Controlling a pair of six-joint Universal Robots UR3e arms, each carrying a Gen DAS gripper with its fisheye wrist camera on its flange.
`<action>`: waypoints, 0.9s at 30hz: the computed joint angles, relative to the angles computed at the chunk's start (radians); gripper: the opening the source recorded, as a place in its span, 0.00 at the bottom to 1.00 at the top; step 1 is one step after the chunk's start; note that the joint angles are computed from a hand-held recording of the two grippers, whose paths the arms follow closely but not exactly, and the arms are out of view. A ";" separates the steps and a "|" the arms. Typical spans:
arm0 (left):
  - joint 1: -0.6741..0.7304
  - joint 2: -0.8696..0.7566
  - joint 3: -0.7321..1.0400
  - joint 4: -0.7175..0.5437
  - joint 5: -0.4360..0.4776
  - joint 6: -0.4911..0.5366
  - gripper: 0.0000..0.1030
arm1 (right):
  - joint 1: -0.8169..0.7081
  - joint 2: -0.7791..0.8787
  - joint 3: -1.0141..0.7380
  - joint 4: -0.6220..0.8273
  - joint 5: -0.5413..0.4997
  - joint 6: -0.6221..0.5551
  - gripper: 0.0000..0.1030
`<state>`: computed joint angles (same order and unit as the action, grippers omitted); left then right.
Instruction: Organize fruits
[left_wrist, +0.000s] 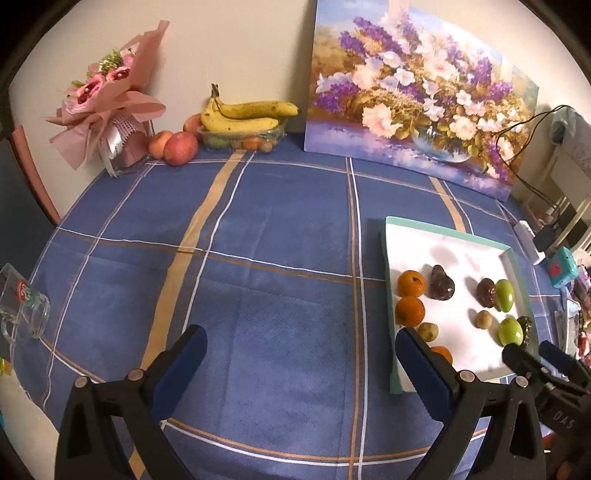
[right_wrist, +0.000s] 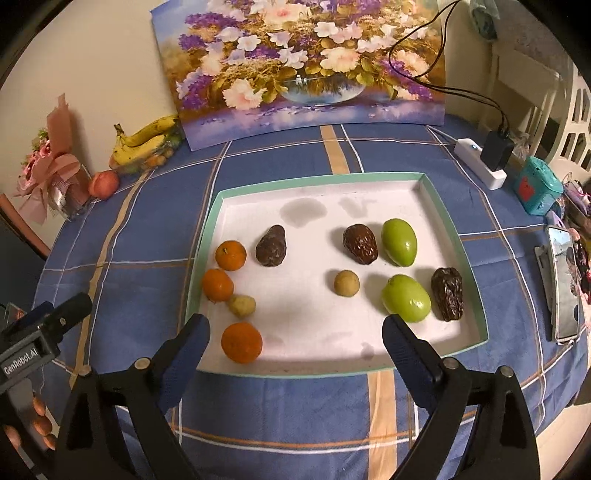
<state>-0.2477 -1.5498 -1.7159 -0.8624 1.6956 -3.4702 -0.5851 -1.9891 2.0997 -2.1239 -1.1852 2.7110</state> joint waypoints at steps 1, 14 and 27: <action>-0.004 0.006 -0.001 -0.006 0.009 -0.009 1.00 | -0.006 -0.015 0.010 0.010 0.006 -0.010 0.92; 0.003 -0.003 -0.007 -0.052 0.023 -0.040 1.00 | -0.001 0.001 0.052 -0.068 0.006 0.001 0.92; -0.090 -0.107 0.104 -0.164 0.166 -0.026 1.00 | 0.000 0.020 0.063 -0.111 0.001 0.008 0.92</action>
